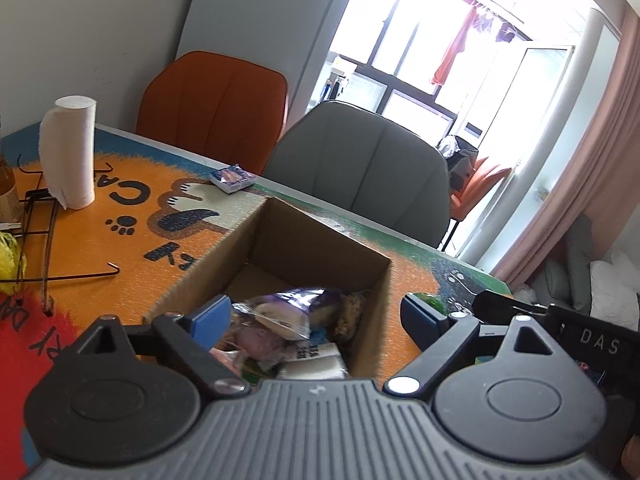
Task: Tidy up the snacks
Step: 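Move the left tool toward the green-and-white pack while the right tool approaches the green pack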
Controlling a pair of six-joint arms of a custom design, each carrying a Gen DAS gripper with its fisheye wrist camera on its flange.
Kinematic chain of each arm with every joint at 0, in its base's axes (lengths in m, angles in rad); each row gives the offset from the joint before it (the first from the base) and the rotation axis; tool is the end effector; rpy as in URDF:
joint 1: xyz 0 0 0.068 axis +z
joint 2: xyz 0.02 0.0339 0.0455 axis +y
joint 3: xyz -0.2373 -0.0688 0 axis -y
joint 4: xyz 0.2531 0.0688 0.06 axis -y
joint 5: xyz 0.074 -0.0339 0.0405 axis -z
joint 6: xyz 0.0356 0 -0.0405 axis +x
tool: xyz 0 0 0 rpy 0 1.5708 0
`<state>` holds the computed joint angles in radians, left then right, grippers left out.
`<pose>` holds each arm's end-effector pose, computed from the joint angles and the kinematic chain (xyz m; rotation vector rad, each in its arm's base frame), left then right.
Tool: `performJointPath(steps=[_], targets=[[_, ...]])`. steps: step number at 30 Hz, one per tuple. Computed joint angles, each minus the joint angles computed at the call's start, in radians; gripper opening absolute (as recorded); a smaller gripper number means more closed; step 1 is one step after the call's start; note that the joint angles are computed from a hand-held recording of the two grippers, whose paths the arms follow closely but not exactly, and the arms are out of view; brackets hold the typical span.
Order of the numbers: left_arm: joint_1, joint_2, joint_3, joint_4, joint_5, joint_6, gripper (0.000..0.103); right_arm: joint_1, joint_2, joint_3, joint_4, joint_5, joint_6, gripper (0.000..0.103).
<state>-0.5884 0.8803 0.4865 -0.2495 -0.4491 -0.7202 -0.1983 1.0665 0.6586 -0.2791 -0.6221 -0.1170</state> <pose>0.1837 -0.1040 0.1911 -0.3847 2.1186 -0.2635 0.2404 -0.0271 0.2107 -0.2374 2.1435 0.5186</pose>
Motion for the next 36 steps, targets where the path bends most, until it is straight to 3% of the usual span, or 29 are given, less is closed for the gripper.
performJointPath(steps=[4,12,36], targets=[[-0.046,0.047,0.023,0.018,-0.017,-0.011,0.092,-0.066,0.005,0.003,-0.014,-0.036,-0.028,0.061],[-0.13,0.171,0.082,0.061,-0.051,-0.034,0.095,-0.196,0.037,0.005,0.008,-0.077,-0.053,0.083],[-0.198,0.74,0.384,0.304,-0.043,-0.055,0.095,-0.416,0.487,0.225,0.081,-0.191,-0.141,0.084]])
